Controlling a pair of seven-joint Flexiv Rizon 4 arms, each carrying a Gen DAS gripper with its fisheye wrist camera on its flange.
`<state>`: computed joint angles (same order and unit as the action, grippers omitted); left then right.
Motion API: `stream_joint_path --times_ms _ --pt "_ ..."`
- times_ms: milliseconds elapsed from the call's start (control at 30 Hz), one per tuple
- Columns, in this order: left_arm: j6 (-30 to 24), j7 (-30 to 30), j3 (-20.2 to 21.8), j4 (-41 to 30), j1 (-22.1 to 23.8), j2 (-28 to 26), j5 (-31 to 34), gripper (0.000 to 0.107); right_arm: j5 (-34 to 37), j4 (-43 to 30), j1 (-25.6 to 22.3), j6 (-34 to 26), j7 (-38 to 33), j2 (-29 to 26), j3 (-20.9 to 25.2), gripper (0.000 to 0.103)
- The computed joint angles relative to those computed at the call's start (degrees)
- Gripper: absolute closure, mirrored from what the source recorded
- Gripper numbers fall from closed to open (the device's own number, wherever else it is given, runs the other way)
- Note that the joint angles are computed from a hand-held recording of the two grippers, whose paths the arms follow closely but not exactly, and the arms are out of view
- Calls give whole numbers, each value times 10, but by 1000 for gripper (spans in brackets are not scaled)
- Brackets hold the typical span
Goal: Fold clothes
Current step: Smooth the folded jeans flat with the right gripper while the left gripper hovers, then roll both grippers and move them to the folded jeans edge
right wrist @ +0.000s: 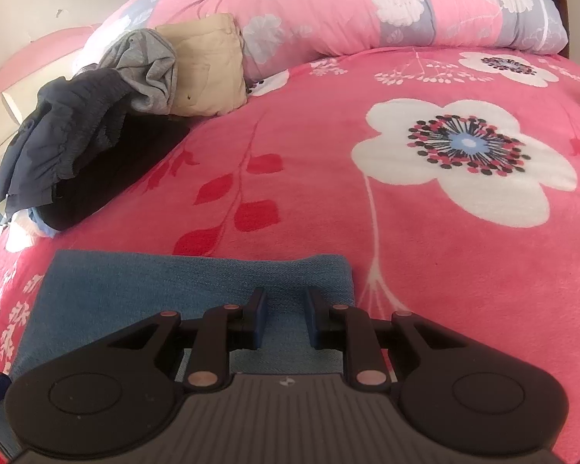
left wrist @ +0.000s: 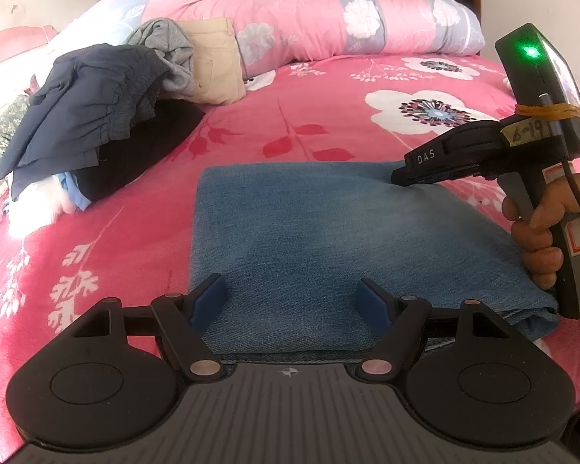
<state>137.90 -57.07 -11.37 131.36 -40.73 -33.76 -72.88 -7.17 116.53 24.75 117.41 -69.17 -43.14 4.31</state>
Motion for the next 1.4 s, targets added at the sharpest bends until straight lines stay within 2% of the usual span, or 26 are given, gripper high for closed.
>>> stream_joint_path --times_ms 167,267,300,333,400,500,633,700,833,933,967,1033,1067,1233,1400 --pt "5 11 -3 -1 -4 0 -10 31 -8 3 -12 7 -2 -1 9 81" --pt "9 -15 0 24 -1 8 23 31 -23 14 -39 7 8 9 27 81" --pt "11 -37 3 40 4 12 49 31 -21 23 -49 4 19 18 32 75" --pt "13 -58 7 54 7 16 76 31 -18 33 -60 0 31 29 37 59" --pt "25 -102 18 83 13 19 132 30 -39 58 -122 13 62 38 73 59" --pt "31 -153 28 119 18 29 188 27 -97 112 -225 63 115 39 120 59" --pt "30 -219 38 157 26 46 238 27 -198 165 -332 112 185 26 146 59" --pt "33 -246 44 169 25 53 246 27 -233 183 -359 149 203 16 147 59" --pt "50 -290 54 186 30 65 268 27 -299 206 -381 218 225 1 144 57" --pt "57 -369 57 200 86 78 365 25 -350 208 -383 241 242 -3 134 51" --pt "59 -408 57 204 116 80 416 22 -359 209 -378 243 247 -2 129 49" --pt "62 -489 53 203 186 76 525 18 -371 211 -366 244 258 2 117 38" --pt "63 -517 52 199 211 72 563 18 -379 212 -362 249 264 2 112 38" --pt "51 -587 50 160 299 41 687 18 -440 210 -353 260 314 -2 86 36" --pt "0 -672 -13 102 459 -7 869 17 -485 198 -328 247 359 2 58 34"
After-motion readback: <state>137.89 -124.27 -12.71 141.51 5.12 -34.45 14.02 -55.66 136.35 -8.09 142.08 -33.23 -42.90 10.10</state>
